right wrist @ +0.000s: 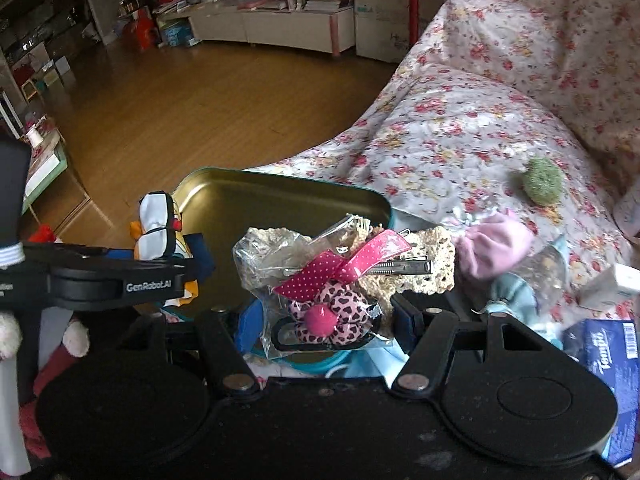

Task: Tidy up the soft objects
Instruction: 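Lower the cloth into the tray and open left gripper while right gripper releases the packet there, then move left gripper to the blue face mask while right gripper moves toward the white sponge bag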

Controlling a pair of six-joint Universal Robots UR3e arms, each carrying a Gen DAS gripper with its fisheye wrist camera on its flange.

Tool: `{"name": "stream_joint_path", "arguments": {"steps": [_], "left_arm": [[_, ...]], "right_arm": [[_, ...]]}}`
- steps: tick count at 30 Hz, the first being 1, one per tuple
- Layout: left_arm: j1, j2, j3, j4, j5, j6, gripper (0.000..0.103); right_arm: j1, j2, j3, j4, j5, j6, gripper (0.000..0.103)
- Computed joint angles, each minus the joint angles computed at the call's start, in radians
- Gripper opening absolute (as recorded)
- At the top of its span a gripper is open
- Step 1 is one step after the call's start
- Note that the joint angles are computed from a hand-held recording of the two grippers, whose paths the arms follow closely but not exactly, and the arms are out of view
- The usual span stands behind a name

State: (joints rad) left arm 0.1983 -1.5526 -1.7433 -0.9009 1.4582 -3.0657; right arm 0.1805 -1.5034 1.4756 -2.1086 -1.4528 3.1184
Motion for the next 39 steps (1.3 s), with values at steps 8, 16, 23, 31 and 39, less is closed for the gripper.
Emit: {"name": "stream_joint_path", "arguments": {"steps": [8,16,23,31,39], "left_arm": [[-0.024,-0.061,0.020,0.031,0.054,0.007,0.050],[-0.043,-0.066,0.011,0.060,0.093,0.018,0.066],[-0.056,-0.072,0.018,0.046,0.111,0.015,0.068],[-0.084,-0.045,-0.004,0.034,0.136,0.011,0.071],[-0.122,0.021,-0.038,0.000,0.135,0.023,0.072]], "right_arm": [[0.030,0.048,-0.022,-0.013,-0.019,0.011,0.065],[0.021,0.060,0.008,-0.080,0.004,0.011,0.079],[0.002,0.038,0.039,-0.076,0.003,0.012,0.079],[-0.029,-0.035,0.116,-0.057,-0.015,0.014,0.079],[-0.097,-0.239,0.307,-0.045,-0.016,-0.016,0.079]]}}
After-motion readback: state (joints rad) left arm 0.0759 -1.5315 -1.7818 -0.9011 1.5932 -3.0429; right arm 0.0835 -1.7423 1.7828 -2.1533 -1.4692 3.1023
